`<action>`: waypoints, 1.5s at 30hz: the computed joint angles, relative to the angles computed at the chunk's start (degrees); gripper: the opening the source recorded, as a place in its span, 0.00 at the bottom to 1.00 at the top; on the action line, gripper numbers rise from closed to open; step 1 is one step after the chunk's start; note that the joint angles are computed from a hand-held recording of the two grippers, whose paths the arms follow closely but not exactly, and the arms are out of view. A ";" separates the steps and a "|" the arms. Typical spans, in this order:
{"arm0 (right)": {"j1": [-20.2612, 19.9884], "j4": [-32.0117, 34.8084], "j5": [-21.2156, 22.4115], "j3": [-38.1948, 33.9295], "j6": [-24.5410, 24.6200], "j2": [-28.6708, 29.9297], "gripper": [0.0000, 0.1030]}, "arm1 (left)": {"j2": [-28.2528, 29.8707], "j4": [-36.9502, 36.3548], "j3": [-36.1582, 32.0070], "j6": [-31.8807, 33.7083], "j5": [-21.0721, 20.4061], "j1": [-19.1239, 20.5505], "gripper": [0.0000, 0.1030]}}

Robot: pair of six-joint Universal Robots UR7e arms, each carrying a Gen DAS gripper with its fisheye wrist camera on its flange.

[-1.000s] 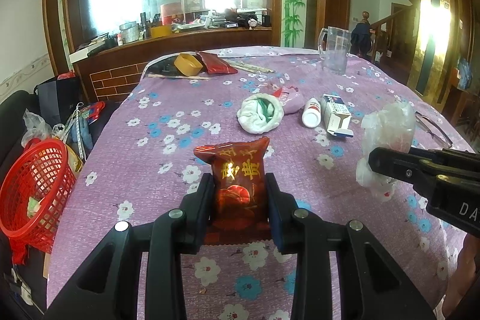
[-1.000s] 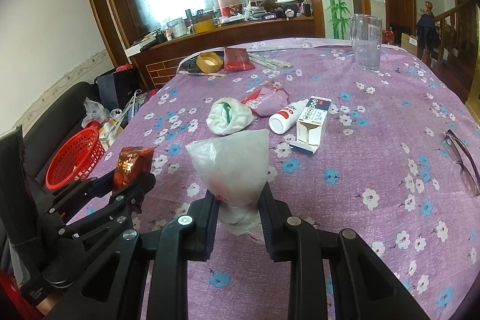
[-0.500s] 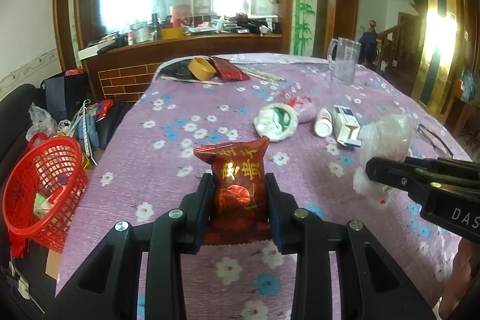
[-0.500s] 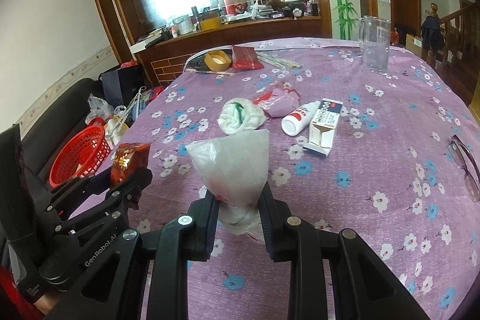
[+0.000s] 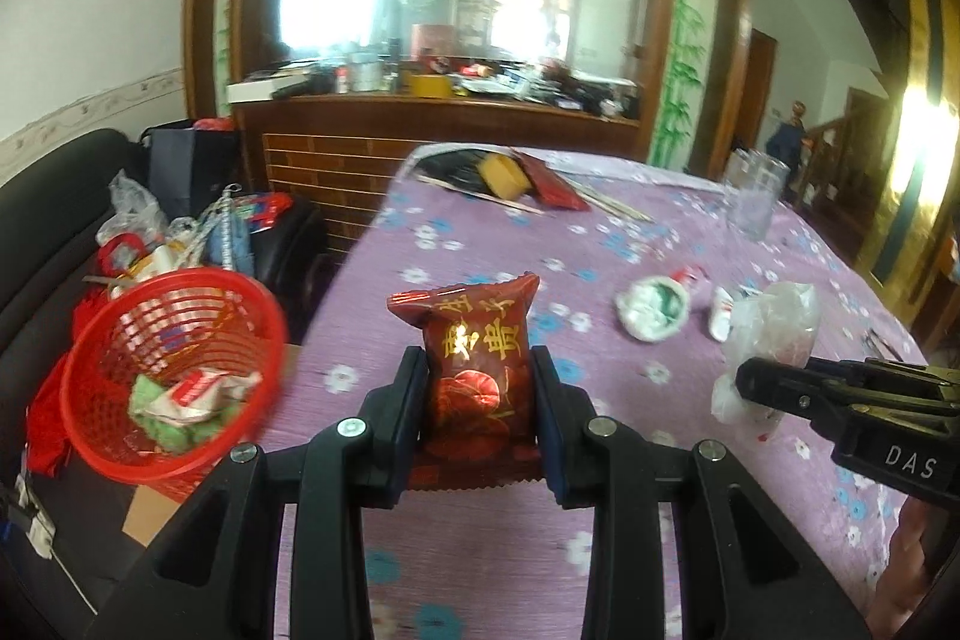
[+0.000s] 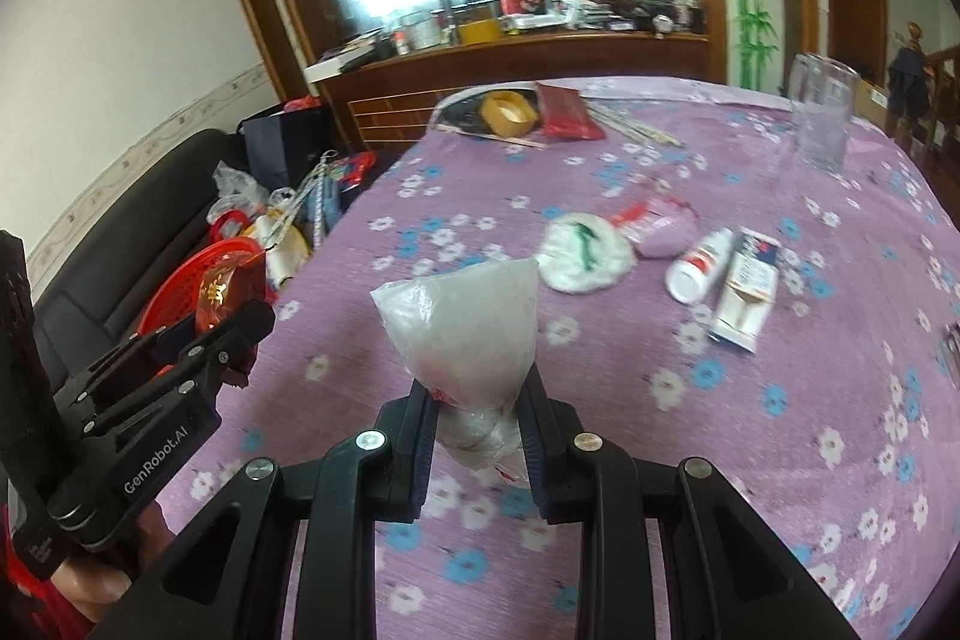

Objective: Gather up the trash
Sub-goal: 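Carry the red packet and clear bag over the red basket with both grippers, then open both grippers to drop the packet and bag into the basket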

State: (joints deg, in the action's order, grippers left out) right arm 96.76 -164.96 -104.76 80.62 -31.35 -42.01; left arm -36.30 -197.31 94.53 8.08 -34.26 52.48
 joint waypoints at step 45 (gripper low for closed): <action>8.52 38.58 9.78 -47.37 7.87 31.00 0.52 | -12.93 -6.72 6.84 -2.84 4.23 9.45 0.52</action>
State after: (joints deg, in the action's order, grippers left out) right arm 105.28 -126.38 -94.98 33.25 -23.48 -11.01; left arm -49.23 -204.03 101.37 5.24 -30.03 61.94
